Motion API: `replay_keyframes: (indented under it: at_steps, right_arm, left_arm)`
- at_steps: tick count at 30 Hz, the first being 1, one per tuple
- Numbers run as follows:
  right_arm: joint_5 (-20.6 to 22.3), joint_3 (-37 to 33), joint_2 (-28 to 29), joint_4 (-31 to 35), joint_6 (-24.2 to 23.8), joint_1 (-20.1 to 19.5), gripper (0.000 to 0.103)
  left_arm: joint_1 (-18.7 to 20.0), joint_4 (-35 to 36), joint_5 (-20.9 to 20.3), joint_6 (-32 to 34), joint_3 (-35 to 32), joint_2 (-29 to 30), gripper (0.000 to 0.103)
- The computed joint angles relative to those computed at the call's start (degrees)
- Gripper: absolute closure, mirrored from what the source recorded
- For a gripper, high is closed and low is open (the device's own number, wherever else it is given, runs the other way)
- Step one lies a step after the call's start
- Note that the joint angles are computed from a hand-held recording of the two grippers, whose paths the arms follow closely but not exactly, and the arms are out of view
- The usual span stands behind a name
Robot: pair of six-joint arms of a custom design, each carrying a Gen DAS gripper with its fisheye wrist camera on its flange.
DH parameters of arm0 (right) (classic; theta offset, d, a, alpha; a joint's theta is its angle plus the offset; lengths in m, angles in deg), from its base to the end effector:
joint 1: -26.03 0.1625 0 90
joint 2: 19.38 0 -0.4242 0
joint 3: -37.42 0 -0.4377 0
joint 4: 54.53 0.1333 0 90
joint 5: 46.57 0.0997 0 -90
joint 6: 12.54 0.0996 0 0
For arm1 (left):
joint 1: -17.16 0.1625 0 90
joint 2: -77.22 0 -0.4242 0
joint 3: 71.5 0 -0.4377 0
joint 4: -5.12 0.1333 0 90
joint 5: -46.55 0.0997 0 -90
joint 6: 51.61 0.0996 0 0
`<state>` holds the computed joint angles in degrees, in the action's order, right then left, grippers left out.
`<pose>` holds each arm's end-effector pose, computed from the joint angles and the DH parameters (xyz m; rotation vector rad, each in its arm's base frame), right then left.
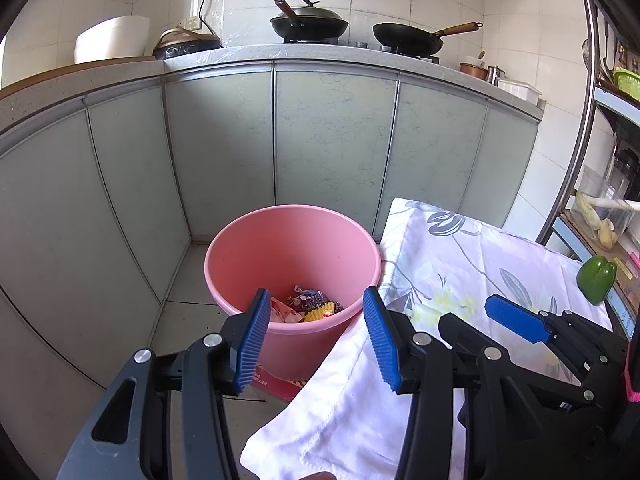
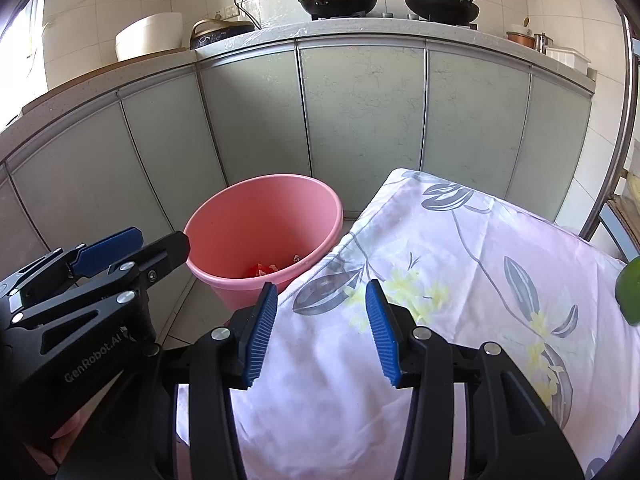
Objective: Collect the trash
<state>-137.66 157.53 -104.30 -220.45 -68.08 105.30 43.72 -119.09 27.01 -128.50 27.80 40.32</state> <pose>0.0294 -0.5509 0.3224 0.9915 -2.4293 0.8019 -0.4478 -0.4778 -0.0472 0.1195 2.0541 -1.1733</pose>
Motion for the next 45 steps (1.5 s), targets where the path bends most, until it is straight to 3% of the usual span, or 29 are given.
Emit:
replay_keyframes:
  at_steps: [21,45]
  right_arm:
    - [-0.8,0.3,-0.2,-0.1,-0.2,0.0,0.056]
    - [-1.8,-0.3,0.5,0.2,-0.1,0.1,0.056]
  left_arm:
    - [-0.2,2.9,0.2,-1.5,-0.6,0.0,0.055]
    - [0.6,-1.1,-0.5,2.7,-0.4,0.4,0.055]
